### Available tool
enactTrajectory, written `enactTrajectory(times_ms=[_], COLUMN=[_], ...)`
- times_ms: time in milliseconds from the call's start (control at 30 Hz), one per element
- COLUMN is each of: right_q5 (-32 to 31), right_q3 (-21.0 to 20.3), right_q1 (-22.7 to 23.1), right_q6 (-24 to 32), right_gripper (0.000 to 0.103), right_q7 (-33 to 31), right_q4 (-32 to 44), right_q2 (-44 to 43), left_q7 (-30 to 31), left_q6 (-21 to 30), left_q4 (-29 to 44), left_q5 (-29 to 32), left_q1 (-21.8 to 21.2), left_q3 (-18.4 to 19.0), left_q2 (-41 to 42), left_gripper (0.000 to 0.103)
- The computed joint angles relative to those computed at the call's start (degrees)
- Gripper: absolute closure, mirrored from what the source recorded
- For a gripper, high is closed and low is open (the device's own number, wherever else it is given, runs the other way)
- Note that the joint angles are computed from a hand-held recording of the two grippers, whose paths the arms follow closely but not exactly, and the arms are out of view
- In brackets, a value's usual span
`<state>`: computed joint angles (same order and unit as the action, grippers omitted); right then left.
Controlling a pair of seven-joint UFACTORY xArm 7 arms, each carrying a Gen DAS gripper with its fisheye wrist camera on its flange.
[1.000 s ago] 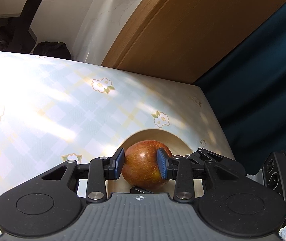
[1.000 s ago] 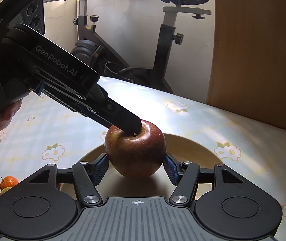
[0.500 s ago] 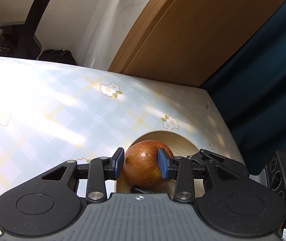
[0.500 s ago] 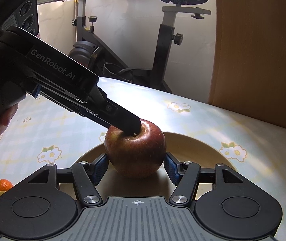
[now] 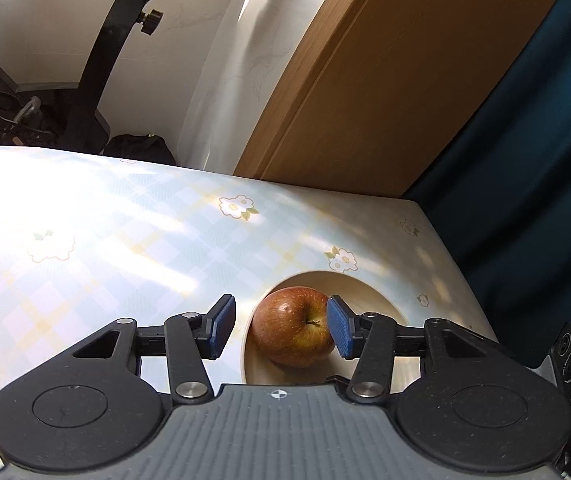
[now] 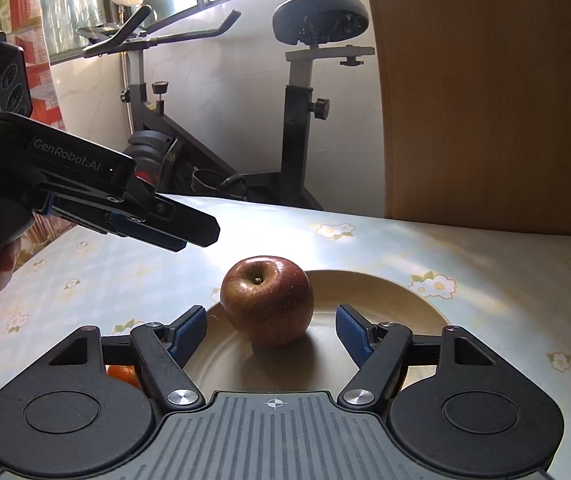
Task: Organize fruits
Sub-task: 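Open the left gripper to release the apple onto the plate, then move the left gripper back to the fruit pile toward the bright red apple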
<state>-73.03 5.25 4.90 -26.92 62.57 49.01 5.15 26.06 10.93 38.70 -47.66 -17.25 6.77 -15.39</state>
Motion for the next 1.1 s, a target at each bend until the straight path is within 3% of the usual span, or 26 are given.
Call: enactTrajectory(times_ms=[167,400,500,700,833,1100], right_q5=[9.48,26.16,30.11,37.72,40.24,47.74], right_q3=[-0.64,-0.63,-0.75,0.47,-0.42,3.15], right_q1=[1.42,5.48,7.11,9.83,13.75,14.47], right_q6=[-0.75,0.27,1.1,3.66,6.33,10.82], right_gripper=[0.035,0.036,0.036,0.037,0.037,0.037], right_q7=[-4.88,-11.72,-13.28,-16.75,-17.99,-22.48], right_q4=[-9.52,-20.34,-23.8,-29.43,-31.6,-34.31], right_q2=[-7.36,-16.11,-19.69,-25.66,-28.15,-33.0], left_q7=[-12.55,-24.08,-28.69,-34.7,-37.11,-42.18], left_q6=[-3.85,-1.39,-0.34,3.43,5.78,10.15], left_q4=[-9.32,-20.2,-22.5,-27.51,-28.77,-32.92], left_q5=[14.02,23.75,27.5,28.34,33.18,38.63], left_q1=[8.48,18.15,21.74,18.35,19.7,17.5], left_q3=[-8.55,-16.38,-20.4,-16.74,-18.71,-17.25], left_q2=[-9.59,-25.9,-30.17,-39.14,-42.58,-51.06], left_gripper=[0.05,0.05,0.05,0.05,0.05,0.05])
